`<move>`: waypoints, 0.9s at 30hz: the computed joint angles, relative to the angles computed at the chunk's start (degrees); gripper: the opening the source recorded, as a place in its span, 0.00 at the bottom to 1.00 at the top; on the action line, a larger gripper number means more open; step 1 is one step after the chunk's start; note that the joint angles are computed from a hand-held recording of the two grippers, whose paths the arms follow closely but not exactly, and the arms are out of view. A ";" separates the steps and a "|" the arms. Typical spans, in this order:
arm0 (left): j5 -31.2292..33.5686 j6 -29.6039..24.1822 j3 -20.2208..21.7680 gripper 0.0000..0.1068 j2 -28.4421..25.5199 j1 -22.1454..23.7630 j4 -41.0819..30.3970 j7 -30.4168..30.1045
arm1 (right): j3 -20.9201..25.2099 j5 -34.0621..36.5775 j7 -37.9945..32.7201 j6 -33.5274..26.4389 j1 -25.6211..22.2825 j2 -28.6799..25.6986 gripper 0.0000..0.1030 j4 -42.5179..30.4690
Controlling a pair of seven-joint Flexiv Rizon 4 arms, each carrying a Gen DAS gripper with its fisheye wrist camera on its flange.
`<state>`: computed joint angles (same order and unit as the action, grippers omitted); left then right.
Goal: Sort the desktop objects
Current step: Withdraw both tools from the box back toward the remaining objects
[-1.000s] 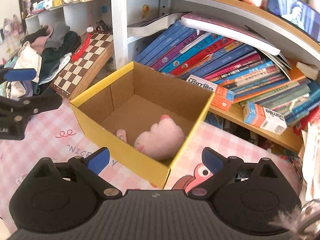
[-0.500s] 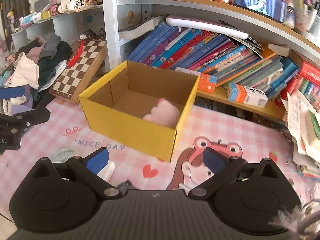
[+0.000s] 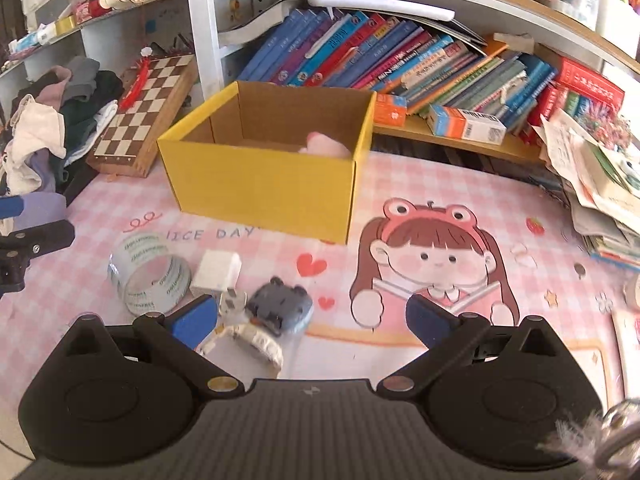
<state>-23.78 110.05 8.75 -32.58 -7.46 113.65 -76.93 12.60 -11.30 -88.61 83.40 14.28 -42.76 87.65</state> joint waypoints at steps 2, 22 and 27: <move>0.23 0.60 -0.46 0.94 0.31 0.32 1.37 -0.61 | -1.83 0.09 1.45 1.76 1.37 0.74 0.99 2.20; 5.19 1.40 -3.90 0.94 0.93 2.40 8.73 -3.03 | -1.86 -1.75 6.48 3.17 2.75 2.83 0.97 11.80; 5.52 1.04 -3.72 0.94 0.53 1.98 8.68 -3.09 | -2.22 -2.24 7.03 2.79 3.16 2.63 0.96 12.02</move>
<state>-18.27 111.09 5.02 -32.05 -5.48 122.33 -80.02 10.38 -13.54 -81.58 86.19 17.44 -40.13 99.68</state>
